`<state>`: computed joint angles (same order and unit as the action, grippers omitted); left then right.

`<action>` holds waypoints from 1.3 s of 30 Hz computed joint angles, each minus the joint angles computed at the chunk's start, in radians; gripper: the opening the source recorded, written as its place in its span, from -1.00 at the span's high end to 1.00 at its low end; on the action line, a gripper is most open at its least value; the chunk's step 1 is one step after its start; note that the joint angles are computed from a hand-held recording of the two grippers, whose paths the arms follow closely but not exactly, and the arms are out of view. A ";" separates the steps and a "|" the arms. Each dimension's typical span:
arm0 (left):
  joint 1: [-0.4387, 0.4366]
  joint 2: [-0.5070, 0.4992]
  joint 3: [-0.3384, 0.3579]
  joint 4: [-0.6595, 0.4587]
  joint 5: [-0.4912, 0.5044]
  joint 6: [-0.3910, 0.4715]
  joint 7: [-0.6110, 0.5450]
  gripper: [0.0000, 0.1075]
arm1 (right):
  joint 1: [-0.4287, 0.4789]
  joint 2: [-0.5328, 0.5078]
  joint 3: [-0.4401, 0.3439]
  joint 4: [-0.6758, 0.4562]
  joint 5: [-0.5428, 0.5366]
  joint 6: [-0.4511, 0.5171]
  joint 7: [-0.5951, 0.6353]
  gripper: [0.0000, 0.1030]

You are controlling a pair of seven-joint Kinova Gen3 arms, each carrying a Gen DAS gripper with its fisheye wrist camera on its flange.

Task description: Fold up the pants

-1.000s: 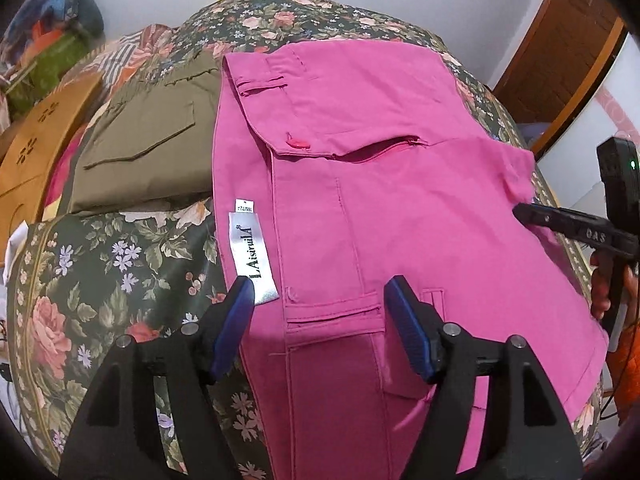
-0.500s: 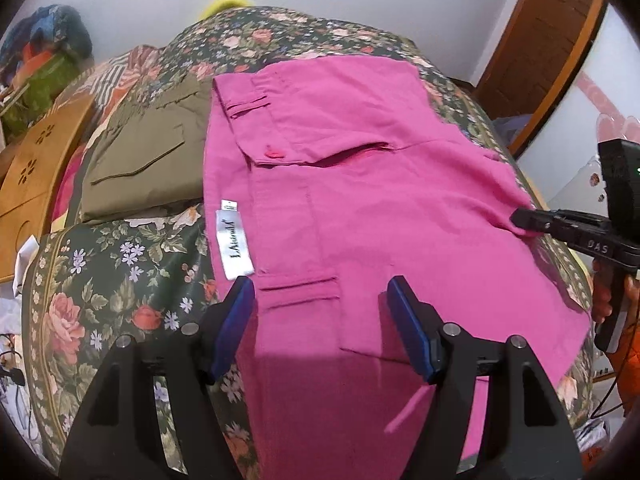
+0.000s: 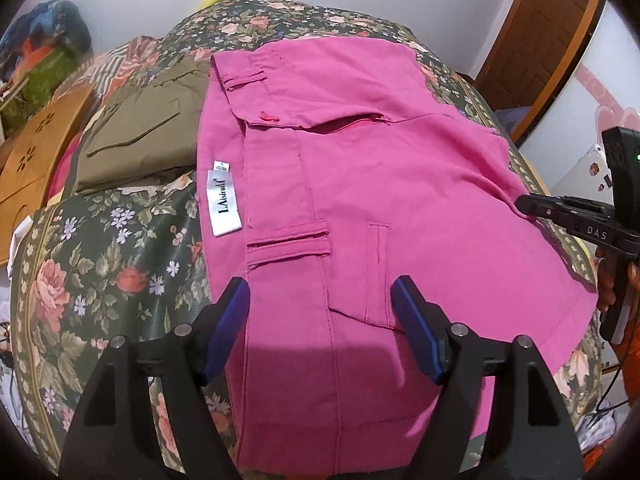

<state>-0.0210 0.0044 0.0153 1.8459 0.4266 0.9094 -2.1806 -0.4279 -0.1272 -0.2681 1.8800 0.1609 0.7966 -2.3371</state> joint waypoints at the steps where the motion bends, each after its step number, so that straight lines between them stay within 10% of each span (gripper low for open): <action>1: 0.000 -0.006 0.000 -0.006 -0.011 0.006 0.006 -0.37 | 0.001 -0.007 0.000 0.001 -0.001 0.006 -0.007 0.81; 11: -0.014 -0.060 -0.042 -0.015 0.005 0.043 -0.013 -0.37 | 0.004 -0.112 -0.094 -0.047 0.067 0.146 -0.084 0.35; 27: -0.018 -0.077 -0.047 -0.003 -0.032 0.024 -0.026 -0.37 | -0.051 -0.059 -0.078 -0.064 0.011 0.174 -0.008 0.34; 39: 0.014 0.199 0.027 -0.325 -0.163 -0.144 0.170 -0.37 | 0.031 0.065 0.029 -0.206 0.151 0.086 0.081 0.19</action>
<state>-0.0067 0.2034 0.0419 1.5208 0.2640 0.7652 -2.0101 -0.3968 -0.0623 -0.2388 1.6743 0.3120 0.8825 -2.2561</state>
